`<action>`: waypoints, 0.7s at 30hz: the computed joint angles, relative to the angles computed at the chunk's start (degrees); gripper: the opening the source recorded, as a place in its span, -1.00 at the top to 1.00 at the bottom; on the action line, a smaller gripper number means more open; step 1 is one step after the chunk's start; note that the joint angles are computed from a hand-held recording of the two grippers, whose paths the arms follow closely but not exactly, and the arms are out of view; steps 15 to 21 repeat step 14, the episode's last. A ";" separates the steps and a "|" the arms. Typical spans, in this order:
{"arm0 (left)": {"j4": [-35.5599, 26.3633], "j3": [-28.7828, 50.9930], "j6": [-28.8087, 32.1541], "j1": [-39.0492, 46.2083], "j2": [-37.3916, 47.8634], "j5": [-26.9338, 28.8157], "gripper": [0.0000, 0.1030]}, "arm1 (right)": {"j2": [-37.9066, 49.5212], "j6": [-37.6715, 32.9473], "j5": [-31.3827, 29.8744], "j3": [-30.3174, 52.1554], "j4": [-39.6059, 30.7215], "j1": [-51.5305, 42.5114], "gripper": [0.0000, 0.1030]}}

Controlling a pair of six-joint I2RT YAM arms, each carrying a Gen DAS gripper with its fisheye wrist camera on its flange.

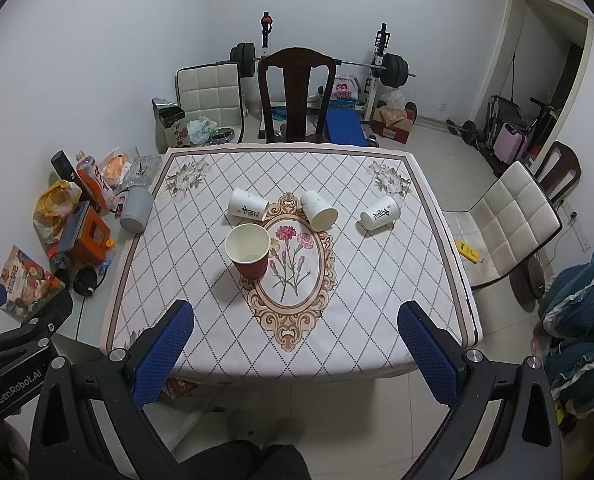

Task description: Flip cup upright

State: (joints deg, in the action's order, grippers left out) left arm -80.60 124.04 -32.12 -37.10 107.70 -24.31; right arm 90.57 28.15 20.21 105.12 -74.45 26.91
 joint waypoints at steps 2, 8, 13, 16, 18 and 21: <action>0.07 -0.21 -0.06 0.03 -0.10 0.03 -0.99 | -0.08 -0.11 -0.16 -0.33 0.17 -0.10 -1.00; 0.15 -1.02 -0.13 0.20 -0.57 -0.01 -1.00 | -0.40 -0.15 -0.38 -1.10 0.53 0.19 -1.00; 0.23 -1.60 -0.36 0.17 -0.83 0.11 -1.00 | -0.77 0.08 -0.99 -2.15 0.70 0.47 -1.00; 0.22 -1.79 -0.62 0.14 -0.88 0.25 -0.99 | -0.65 -0.07 -1.20 -2.06 0.72 0.41 -1.00; 0.22 -1.79 -0.62 0.14 -0.88 0.25 -0.99 | -0.65 -0.07 -1.20 -2.06 0.72 0.41 -1.00; 0.22 -1.79 -0.62 0.14 -0.88 0.25 -0.99 | -0.65 -0.07 -1.20 -2.06 0.72 0.41 -1.00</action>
